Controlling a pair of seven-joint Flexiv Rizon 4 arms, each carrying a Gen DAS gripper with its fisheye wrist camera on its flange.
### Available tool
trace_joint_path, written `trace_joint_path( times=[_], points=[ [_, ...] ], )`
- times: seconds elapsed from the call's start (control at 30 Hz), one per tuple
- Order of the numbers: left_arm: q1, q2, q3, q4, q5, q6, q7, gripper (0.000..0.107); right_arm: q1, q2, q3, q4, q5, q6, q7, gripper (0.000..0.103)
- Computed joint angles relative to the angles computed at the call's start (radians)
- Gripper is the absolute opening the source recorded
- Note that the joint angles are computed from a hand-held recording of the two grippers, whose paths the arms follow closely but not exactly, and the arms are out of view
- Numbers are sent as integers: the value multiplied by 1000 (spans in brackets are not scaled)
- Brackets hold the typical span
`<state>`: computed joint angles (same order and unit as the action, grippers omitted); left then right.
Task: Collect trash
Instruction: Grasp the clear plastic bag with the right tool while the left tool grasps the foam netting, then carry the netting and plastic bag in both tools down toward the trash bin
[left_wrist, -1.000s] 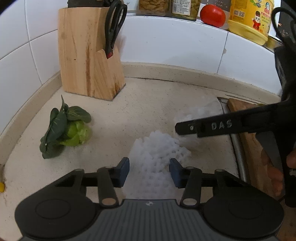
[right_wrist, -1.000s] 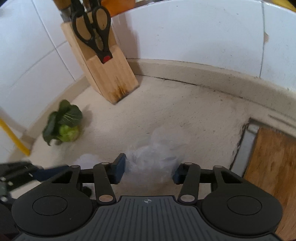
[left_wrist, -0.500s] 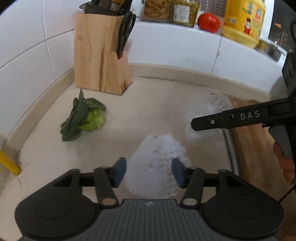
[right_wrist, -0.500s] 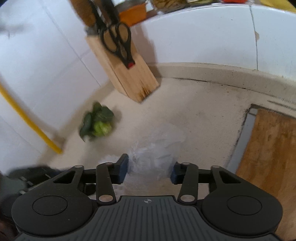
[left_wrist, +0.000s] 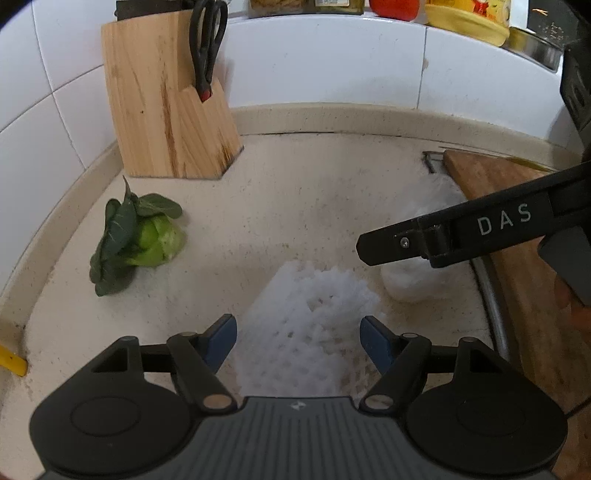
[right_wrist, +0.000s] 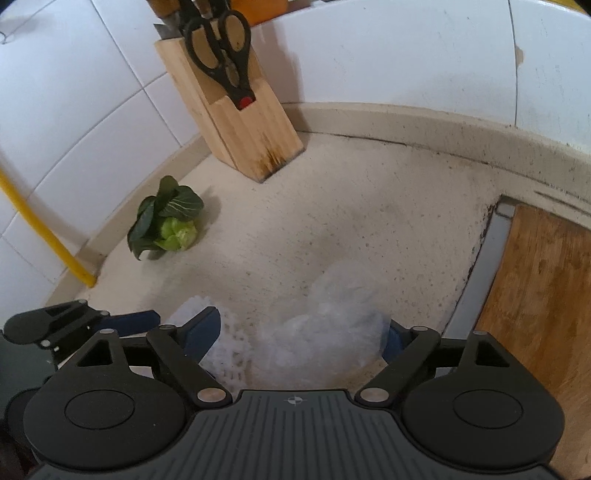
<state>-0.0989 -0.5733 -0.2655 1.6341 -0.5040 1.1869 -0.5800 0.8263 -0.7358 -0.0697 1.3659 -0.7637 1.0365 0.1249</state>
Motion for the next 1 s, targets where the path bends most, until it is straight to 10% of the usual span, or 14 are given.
trace_joint_path(
  times=[0.1, 0.17, 0.23, 1.0],
  points=[
    [9, 9, -14, 17, -19, 12, 4, 61, 1, -7, 2, -4, 4, -7, 3, 84],
    [22, 17, -24, 26, -40, 0, 9, 42, -5, -5, 10, 4, 17, 13, 13, 52],
    [27, 25, -25, 33, -62, -8, 1, 38, 1, 5, -4, 25, 9, 48, 45, 44],
    [53, 210, -11, 230, -444, 66, 239, 35, 74, 19, 19, -50, -99, -83, 136, 40]
  ],
)
